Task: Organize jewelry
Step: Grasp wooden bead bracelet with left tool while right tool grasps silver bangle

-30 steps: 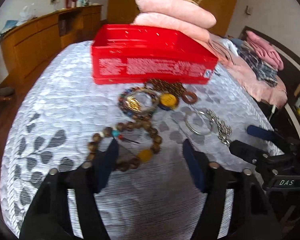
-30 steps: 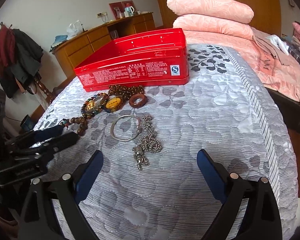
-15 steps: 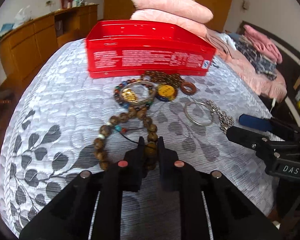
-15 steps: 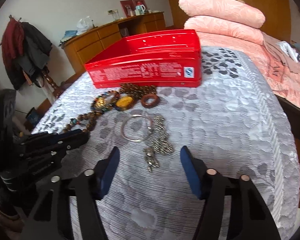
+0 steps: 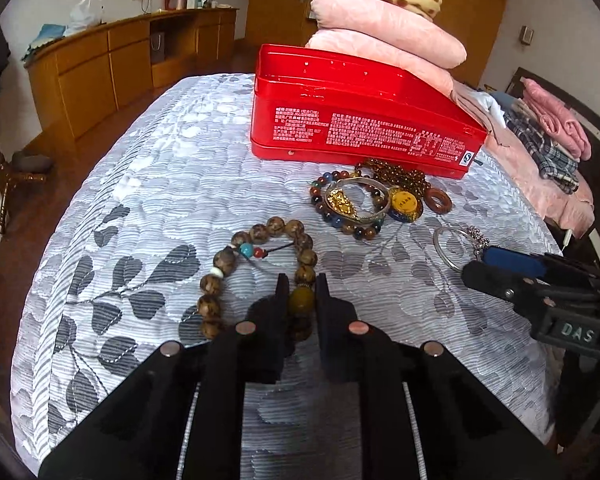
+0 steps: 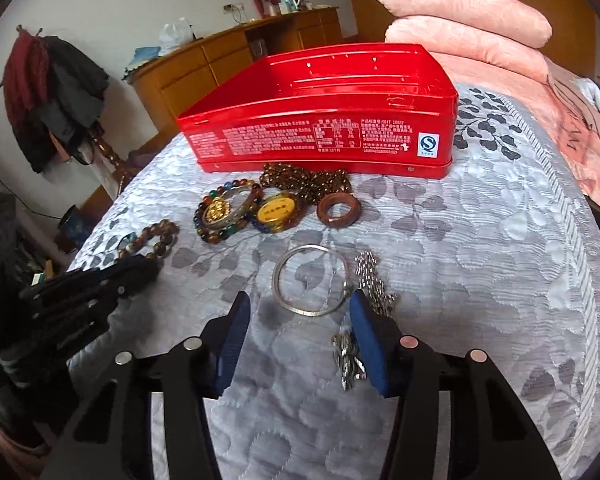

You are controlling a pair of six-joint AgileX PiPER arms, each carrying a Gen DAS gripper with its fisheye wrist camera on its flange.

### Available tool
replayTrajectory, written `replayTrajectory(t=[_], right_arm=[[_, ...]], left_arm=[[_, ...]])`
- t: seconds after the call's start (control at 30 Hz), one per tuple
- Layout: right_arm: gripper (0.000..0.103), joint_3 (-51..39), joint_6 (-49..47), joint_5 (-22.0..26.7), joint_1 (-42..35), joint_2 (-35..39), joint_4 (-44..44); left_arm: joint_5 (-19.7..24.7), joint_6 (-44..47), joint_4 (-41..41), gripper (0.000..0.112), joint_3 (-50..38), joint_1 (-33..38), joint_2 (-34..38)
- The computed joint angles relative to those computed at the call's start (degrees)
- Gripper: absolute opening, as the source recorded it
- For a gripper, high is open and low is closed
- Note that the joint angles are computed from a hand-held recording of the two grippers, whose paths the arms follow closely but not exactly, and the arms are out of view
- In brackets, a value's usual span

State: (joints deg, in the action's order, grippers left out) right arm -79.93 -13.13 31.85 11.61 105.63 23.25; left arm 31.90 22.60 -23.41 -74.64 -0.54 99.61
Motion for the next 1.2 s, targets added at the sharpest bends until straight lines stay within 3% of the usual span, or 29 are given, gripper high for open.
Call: replayTrajectory(t=[0.13, 0.37, 0.47, 0.53, 0.7, 0.77, 0.87, 0.97, 1.17, 1.2], right_arm=[[0.053, -3.2, 4.3, 0.4, 1.3, 2.3, -5.0], [0.058, -8.6, 8.1, 1.5, 2.7, 5.8, -9.6], [0.058, -9.7, 10.0, 1.6, 3.8, 6.5, -13.1], [0.053, -9.6, 10.0, 1.5, 3.9, 6.5, -13.3], [0.049, -8.2, 10.4, 0.6, 4.1, 5.6, -14.3], [0.049, -6.5, 9.6, -0.3, 4.1, 4.5, -13.8], [0.049, -4.6, 5.7, -0.3, 3.8, 3.2, -9.5], [0.05, -4.0, 6.7, -0.3, 4.2, 2.9, -10.6], [0.05, -4.4, 5.2, -0.1, 3.7, 3.2, -8.5], [0.05, -4.4, 5.6, -0.1, 3.8, 3.2, -9.0]], left_arm=[[1.5, 1.1, -1.6, 0.019, -2.1, 0.3, 1.5], [2.9, 3.8, -3.4, 0.041, -4.7, -0.3, 3.6], [3.0, 4.6, -4.3, 0.041, -4.7, -0.1, 3.8], [3.4, 5.7, -6.2, 0.038, -4.7, 0.6, 3.9], [3.6, 7.6, -9.1, 0.014, -3.3, 2.9, 3.3], [4.6, 9.7, -10.9, 0.012, -3.0, 4.0, 3.1], [5.0, 10.5, -10.8, 0.014, -2.2, 4.2, 2.4], [4.8, 9.2, -9.4, 0.017, -2.7, 3.6, 2.6], [3.0, 4.2, -1.6, 0.037, -4.0, -0.6, 3.1], [2.3, 2.7, 0.3, 0.036, -4.0, -1.3, 3.1]])
